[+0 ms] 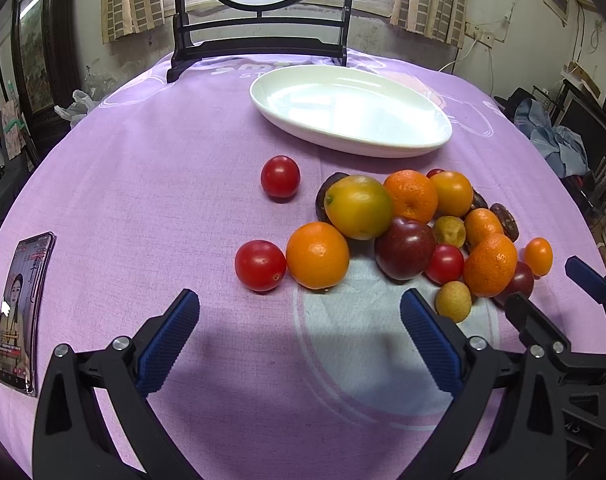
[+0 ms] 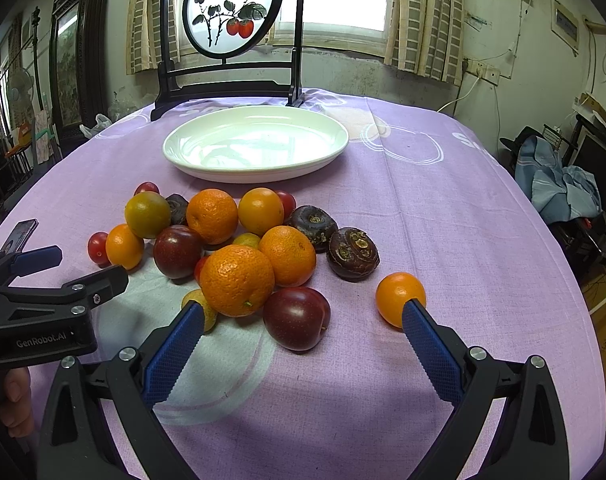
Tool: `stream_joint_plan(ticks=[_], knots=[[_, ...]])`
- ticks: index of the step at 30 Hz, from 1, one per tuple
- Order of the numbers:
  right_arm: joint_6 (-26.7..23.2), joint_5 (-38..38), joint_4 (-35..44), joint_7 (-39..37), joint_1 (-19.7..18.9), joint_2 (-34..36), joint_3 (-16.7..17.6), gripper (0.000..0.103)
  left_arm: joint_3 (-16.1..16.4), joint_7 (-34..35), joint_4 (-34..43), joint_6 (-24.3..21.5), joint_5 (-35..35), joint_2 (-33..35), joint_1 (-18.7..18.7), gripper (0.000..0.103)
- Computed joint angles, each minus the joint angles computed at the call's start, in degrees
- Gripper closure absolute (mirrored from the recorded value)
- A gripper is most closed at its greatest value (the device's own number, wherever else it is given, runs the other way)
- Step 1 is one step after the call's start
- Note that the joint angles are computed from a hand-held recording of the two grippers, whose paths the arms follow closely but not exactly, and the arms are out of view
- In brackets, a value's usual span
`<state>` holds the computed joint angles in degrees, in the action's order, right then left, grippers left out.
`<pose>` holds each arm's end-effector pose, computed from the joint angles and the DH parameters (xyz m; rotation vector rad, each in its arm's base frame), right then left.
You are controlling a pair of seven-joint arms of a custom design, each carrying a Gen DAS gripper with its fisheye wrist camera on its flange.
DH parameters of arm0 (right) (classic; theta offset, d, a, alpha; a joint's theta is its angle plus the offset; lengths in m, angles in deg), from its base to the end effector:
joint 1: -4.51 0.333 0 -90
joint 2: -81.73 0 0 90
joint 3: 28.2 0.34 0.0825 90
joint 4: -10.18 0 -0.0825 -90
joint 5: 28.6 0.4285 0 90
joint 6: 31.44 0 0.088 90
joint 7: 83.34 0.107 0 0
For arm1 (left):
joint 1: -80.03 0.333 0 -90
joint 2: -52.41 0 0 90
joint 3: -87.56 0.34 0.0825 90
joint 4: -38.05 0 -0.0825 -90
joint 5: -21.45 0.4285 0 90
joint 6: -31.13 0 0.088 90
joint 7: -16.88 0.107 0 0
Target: Organize fruits
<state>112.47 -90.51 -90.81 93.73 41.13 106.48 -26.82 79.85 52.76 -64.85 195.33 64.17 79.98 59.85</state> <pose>0.5702 0.4523 0.3464 -1.7387 1.8324 -0.8288 0.6359 -0.3666 0.3346 -1.7122 2.0276 -0.7510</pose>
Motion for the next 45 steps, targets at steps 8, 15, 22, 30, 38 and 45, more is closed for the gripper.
stream_joint_plan(ticks=[8,15,22,30,38,45], knots=[[0.0,0.08,0.03,-0.07,0.0,0.04,0.0,0.003,-0.05,0.14,-0.06,0.04,-0.18,-0.05,0.07,0.004],[0.02,0.22,0.12,-0.22,-0.01,0.09,0.04,0.003,0.03,0.38,0.17,-0.16,-0.02,0.11,-0.05,0.004],[0.27,-1.45,-0.56,2.1,0.54,-0.5,-0.4,0.003,0.99,0.62,2.03,-2.1,0.49,1.39,-0.89,0.004],[3.31,-5.31,-3.46,6.82,-0.07,-2.91,-0.23,0.003,-2.15,6.98,5.4,-6.45,-3.03,3.94,1.36,0.022],[5.24,-6.86,-5.32,9.0,-1.25,-4.3,0.43,0.003,-5.32,15.75,4.77,-6.88,-11.15,3.8,4.86,0.023],[5.64,-6.74,-5.83,9.11,-1.85,-4.62,0.87,0.003,-4.17,18.52,4.37,-6.88,-11.9,3.5,5.4,0.04]])
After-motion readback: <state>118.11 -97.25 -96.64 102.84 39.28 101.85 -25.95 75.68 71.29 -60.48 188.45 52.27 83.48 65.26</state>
